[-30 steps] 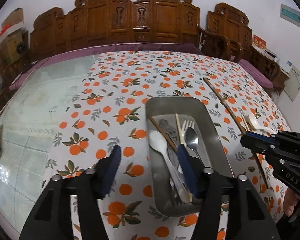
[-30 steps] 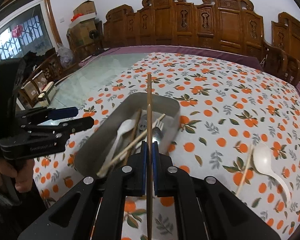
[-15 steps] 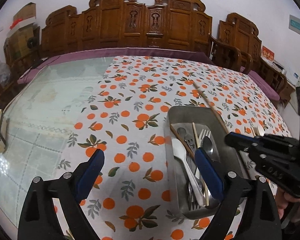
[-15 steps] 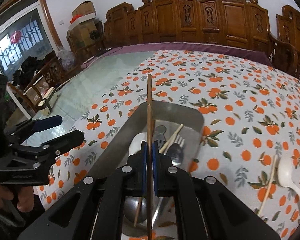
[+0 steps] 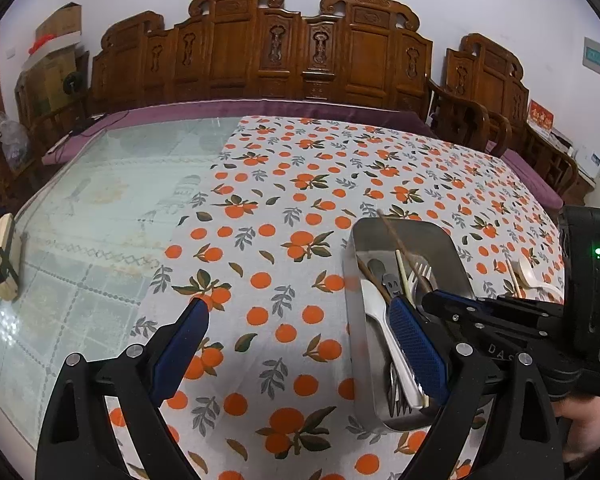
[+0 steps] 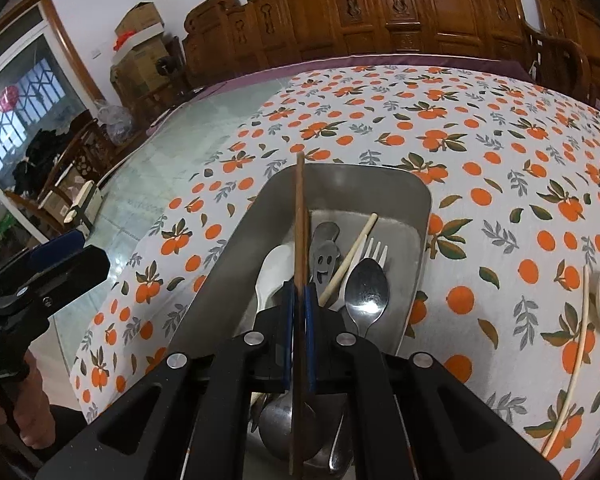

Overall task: Organize utensils
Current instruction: 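Lower the chopstick into the grey tray and open the right tool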

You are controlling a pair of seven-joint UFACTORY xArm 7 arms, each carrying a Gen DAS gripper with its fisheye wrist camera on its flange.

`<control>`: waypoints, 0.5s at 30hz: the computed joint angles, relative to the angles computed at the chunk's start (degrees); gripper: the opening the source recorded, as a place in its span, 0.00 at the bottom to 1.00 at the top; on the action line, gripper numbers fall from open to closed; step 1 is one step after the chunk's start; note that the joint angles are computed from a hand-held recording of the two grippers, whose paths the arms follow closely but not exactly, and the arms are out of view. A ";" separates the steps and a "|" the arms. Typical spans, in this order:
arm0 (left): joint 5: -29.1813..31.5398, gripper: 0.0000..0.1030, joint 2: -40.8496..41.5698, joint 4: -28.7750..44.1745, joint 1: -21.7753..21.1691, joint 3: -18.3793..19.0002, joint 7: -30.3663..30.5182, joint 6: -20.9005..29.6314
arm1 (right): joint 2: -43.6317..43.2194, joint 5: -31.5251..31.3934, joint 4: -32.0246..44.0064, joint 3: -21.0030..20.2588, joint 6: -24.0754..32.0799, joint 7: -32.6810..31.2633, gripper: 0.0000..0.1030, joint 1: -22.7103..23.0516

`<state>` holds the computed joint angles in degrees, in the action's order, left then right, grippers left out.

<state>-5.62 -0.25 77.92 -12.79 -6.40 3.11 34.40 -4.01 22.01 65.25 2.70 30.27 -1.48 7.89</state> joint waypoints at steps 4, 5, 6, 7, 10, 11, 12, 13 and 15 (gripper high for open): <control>-0.26 0.85 -0.31 -0.33 -0.15 -0.11 0.51 -0.15 | -0.80 0.98 -0.62 -0.21 -0.07 -1.82 0.10 0.17; -0.22 0.86 -0.34 -0.34 -0.20 -0.13 0.51 -0.09 | -1.22 2.42 -0.90 -0.44 -0.26 -3.07 0.10 0.32; -0.37 0.86 -0.37 -0.34 -0.25 -0.17 0.60 -0.10 | -2.11 3.95 -1.57 -0.78 -0.62 -4.85 0.10 0.44; -0.58 0.86 -0.37 -0.35 -0.29 -0.18 0.71 -0.18 | -2.70 3.86 -1.89 -0.90 -0.72 -5.30 0.10 0.40; -0.80 0.86 -0.43 -0.39 -0.51 -0.32 0.70 -0.31 | -5.41 3.52 -3.70 -1.94 -0.94 -7.69 0.10 0.06; -0.55 0.86 -0.51 -0.48 -0.65 -0.43 0.61 -0.43 | -6.50 3.43 -4.29 -2.56 -0.43 -8.56 0.10 -0.20; -0.50 0.86 -0.58 -0.59 -0.78 -0.53 0.64 -0.66 | -7.18 2.95 -4.61 -2.94 0.01 -8.87 0.10 -0.48; -0.67 0.86 -0.66 -0.69 -0.96 -0.65 0.77 -0.92 | -7.99 2.31 -5.01 -3.34 0.37 -9.20 0.10 -0.85; -0.22 0.86 -0.74 -0.76 -1.30 -0.88 0.23 -1.03 | -9.86 0.88 -5.92 -4.25 1.23 -10.02 0.10 -1.72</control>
